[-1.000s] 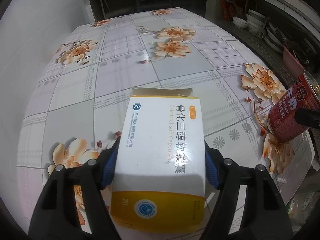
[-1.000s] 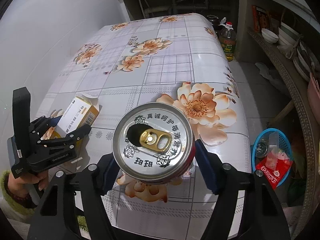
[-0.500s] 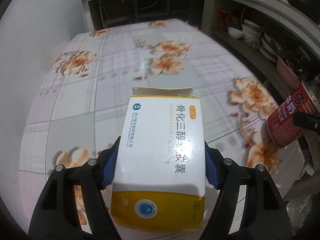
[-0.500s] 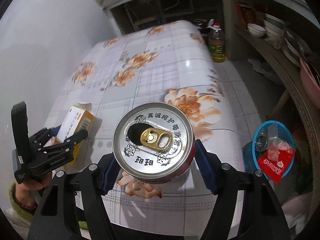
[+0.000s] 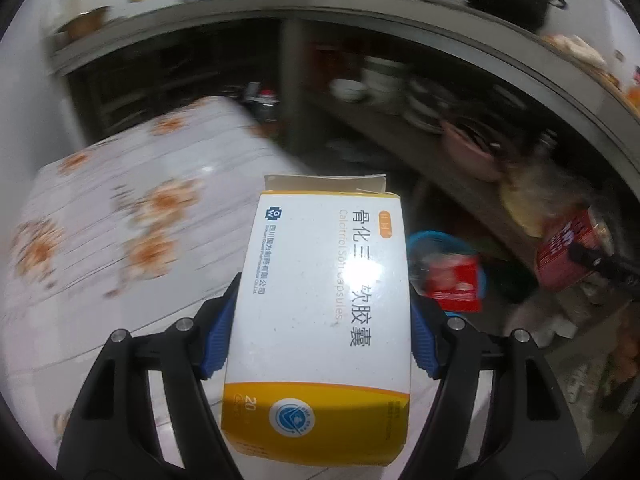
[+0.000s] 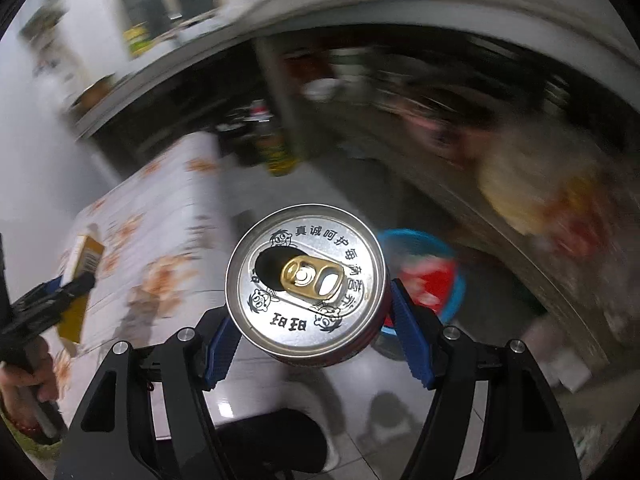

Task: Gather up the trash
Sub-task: 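Lift the medicine box and red can and carry both toward the wastebasket, then open the right tool over the wastebasket while the left tool drops the medicine box in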

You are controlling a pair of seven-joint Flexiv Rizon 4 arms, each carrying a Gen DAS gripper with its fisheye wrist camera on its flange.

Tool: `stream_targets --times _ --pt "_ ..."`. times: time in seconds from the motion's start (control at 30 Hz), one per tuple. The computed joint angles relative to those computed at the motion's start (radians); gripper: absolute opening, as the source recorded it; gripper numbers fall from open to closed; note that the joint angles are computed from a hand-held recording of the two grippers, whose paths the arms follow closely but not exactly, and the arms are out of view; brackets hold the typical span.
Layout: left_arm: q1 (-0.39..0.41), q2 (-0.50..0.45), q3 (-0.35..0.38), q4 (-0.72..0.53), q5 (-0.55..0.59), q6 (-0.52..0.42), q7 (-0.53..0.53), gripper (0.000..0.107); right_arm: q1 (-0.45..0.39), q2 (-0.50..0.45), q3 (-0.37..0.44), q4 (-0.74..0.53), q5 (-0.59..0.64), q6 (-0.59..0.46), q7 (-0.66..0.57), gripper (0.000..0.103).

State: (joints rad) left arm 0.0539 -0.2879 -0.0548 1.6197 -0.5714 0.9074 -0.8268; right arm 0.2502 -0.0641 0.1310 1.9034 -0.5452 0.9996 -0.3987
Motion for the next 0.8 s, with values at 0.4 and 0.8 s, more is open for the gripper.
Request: stream_targets --times 0.4,0.8 --pt "-0.095 -0.18 -0.034 -0.252 0.153 -0.21 -0.165 0.068 -0.069 -0.194 -0.07 0.024 0.169 0.08 -0.059 0.068" --pt "-0.168 -0.377 -0.032 -0.541 0.295 -0.4 -0.287 0.068 -0.118 -0.541 -0.127 -0.185 0.237 0.043 -0.12 0.07"
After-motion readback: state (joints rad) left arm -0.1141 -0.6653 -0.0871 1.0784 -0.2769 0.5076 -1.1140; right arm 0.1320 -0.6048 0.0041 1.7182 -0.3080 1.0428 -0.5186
